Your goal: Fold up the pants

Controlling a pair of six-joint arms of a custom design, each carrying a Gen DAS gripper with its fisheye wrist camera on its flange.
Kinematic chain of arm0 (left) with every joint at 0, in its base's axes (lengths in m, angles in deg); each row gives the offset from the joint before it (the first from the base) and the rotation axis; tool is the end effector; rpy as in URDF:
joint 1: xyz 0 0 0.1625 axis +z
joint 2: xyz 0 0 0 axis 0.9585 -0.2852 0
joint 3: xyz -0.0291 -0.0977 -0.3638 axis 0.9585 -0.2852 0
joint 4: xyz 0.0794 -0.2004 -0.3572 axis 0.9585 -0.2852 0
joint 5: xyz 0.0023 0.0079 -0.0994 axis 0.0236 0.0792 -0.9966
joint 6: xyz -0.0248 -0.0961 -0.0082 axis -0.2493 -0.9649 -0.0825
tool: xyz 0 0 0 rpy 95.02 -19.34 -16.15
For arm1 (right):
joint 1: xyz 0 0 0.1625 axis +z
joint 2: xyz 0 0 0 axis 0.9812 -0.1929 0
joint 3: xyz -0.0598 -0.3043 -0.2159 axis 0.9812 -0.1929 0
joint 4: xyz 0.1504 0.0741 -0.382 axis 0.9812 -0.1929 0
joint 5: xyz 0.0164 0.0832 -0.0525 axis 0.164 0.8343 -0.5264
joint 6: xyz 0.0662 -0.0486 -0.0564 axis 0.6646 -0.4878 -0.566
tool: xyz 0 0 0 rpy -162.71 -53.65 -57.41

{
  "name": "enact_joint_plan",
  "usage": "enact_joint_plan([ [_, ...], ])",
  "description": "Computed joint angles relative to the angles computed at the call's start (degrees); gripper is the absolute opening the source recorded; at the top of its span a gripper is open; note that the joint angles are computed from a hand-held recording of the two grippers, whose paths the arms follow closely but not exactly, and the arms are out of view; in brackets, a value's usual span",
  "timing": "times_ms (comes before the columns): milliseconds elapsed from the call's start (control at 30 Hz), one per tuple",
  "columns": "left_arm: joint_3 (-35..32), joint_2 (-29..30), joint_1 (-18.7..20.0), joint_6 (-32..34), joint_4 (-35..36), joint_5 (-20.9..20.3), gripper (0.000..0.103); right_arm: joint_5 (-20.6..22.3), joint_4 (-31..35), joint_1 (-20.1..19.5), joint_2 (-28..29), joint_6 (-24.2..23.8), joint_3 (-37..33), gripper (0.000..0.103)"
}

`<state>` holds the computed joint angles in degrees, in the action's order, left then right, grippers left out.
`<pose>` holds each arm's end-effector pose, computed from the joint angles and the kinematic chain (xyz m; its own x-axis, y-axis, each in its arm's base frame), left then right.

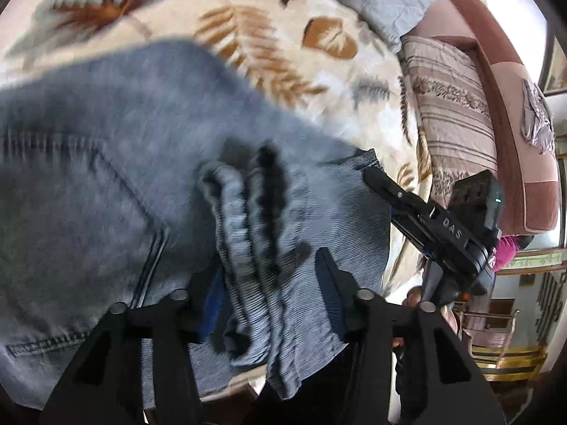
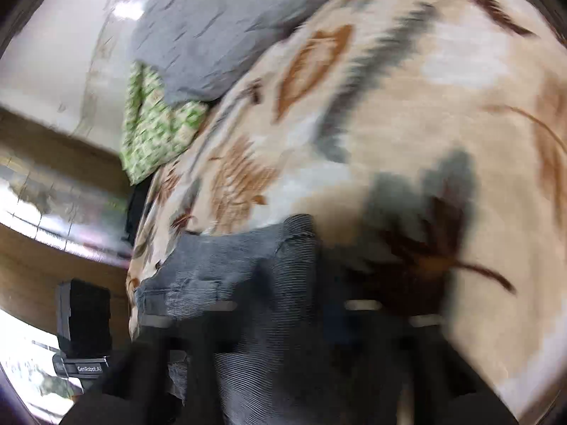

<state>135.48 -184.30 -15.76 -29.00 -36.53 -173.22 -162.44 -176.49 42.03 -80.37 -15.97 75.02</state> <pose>-0.0590 -0.3575 0.2958 -0.9124 0.3950 -0.1074 0.3783 0.9139 0.1471 0.2401 -0.2404 0.0262 -0.9655 0.2596 0.0182 0.1737 0.6950 -0.6977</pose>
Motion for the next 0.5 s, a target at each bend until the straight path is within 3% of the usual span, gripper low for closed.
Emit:
enact_joint_plan([
  [133,1.4,0.0,-2.8,0.4,-5.1,5.5,0.04,-7.1,2.5,6.1,-0.8,-7.4,-3.6,0.017],
  [200,1.6,2.6,-2.3,-0.3,-5.1,8.5,0.036,-7.6,5.6,3.8,-1.2,-7.2,-3.6,0.017],
  [300,1.8,3.8,-0.8,-1.0,-5.6,7.7,0.036,-7.2,6.7,0.0,-0.2,-7.3,-2.5,0.018],
  [400,2.3,2.6,-2.4,-0.9,-5.1,8.9,0.036,-8.4,4.8,1.2,0.3,-6.6,-2.0,0.023],
  [500,2.9,0.6,-4.1,-1.4,-3.9,10.0,0.036,-10.5,9.0,3.4,-1.2,-5.2,-2.9,0.023],
])
